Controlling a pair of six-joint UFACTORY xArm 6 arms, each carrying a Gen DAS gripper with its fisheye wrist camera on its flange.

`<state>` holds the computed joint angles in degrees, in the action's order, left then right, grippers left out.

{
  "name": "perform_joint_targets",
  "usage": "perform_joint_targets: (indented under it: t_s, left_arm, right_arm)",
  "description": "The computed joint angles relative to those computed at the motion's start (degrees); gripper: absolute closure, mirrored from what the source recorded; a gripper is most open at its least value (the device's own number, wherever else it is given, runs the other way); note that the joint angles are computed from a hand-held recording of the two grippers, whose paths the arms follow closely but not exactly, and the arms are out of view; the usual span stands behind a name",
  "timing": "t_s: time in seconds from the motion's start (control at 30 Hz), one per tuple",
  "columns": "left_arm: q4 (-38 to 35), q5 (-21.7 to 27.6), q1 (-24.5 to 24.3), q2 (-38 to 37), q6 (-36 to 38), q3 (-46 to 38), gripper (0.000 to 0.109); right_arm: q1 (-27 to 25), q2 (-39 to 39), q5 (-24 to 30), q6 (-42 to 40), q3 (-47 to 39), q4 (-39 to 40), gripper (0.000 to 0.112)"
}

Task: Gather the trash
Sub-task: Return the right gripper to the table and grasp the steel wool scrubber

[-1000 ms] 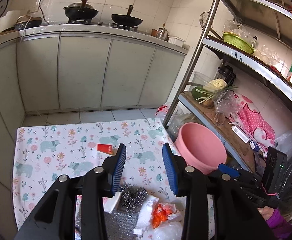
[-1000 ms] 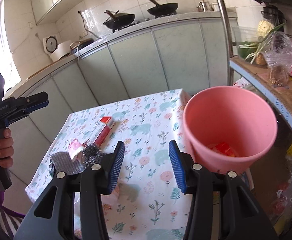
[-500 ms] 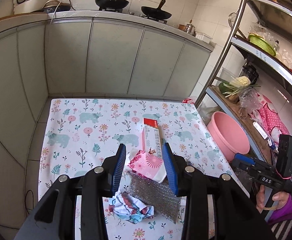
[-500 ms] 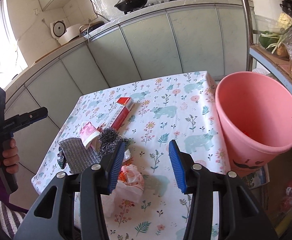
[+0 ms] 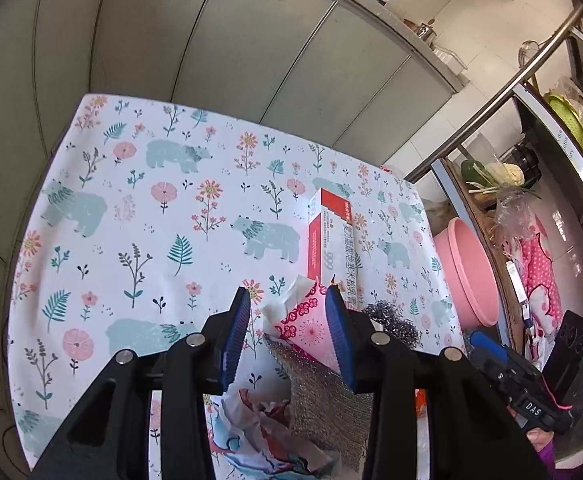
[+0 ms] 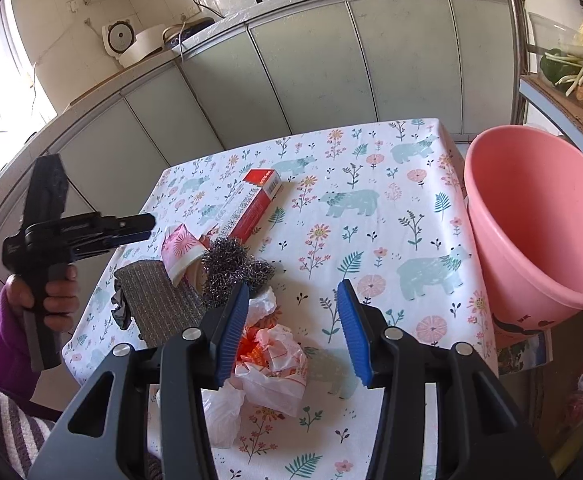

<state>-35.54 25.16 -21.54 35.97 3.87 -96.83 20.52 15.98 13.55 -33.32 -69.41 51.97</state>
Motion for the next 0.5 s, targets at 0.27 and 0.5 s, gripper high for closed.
perform_joint_targets:
  t_s: [0.27,0.5]
  left_arm:
    - [-5.8,8.5,0.7,6.2,2.5,-8.5,0.070]
    - [-8.4,4.5,-0.9,4.1,8.5,-5.6,0.085]
  right_arm:
    - [-0.2,1.7,1.2,2.5,-1.5,-2.4,0.065]
    - [0.1,2.1,1.8,2.4,-1.9,-2.5,0.065]
